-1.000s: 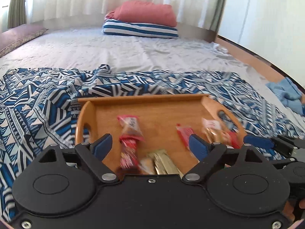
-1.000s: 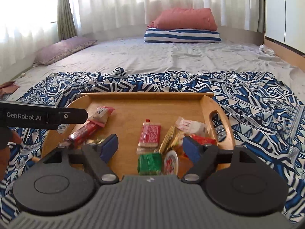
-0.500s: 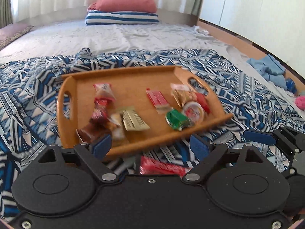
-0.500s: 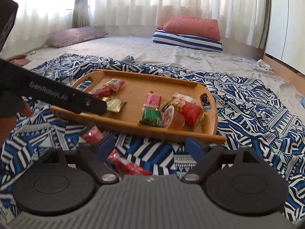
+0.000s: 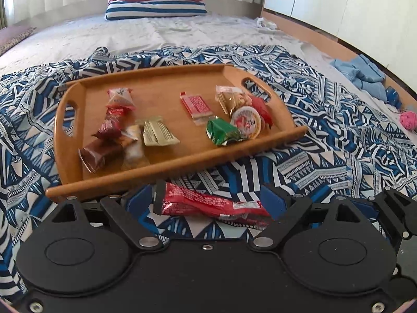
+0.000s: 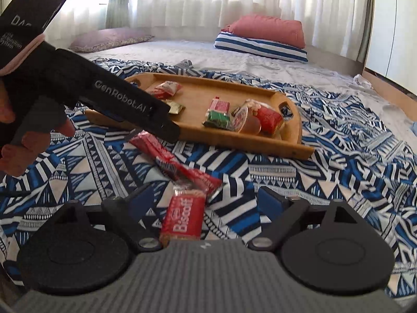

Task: Organize snacks
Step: 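Move both tools back toward the remaining snacks on the cloth, then grasp the red Biscoff packet with the right tool while the left tool grasps the long red stick packet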

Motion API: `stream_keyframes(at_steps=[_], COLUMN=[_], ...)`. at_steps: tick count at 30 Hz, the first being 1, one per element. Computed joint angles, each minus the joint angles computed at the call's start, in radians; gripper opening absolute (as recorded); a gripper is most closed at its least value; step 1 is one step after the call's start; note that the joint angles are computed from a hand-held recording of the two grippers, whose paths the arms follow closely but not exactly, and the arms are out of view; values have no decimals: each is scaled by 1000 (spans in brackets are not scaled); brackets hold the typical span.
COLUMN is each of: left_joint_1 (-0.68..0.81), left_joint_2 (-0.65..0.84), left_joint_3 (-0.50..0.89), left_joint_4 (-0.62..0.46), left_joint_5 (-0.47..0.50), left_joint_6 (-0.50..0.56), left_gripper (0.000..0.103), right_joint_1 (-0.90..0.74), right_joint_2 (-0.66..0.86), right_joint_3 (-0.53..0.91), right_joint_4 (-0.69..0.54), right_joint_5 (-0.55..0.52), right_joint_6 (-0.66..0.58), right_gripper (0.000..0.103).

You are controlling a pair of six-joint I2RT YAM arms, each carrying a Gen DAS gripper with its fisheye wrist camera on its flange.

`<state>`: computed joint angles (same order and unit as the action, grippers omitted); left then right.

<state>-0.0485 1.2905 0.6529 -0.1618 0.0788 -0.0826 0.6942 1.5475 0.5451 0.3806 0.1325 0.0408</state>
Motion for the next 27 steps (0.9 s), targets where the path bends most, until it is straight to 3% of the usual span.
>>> stream_keyframes(at_steps=[5, 10, 14, 18, 21, 24, 27], left_joint_1=[-15, -16, -16, -27, -55, -86, -77], left_joint_2=[39, 87, 128, 158, 169, 172, 177], left_joint_3=[2, 17, 34, 30, 30, 33, 30], left_joint_4=[14, 19, 13, 50, 72, 78, 90], left_joint_5=[-2, 23, 43, 42, 8, -33, 24], left_joint_6=[-19, -80, -188, -306, -348, -365, -415], left_gripper=[89, 90, 90, 88, 73, 42, 31], right_joint_1=[-2, 4, 5, 19, 31, 41, 40], right_joint_2=[18, 46, 65, 75, 81, 83, 82], right_joint_3=[-30, -41, -57, -75, -80, -91, -98], right_joint_4=[53, 94, 132, 170, 183, 205, 213], right_joint_5=[-5, 14, 6, 3, 2, 9, 7], right_joint_6=[29, 58, 88, 96, 108, 107, 101], right_gripper=[93, 82, 75, 61, 48, 40, 38])
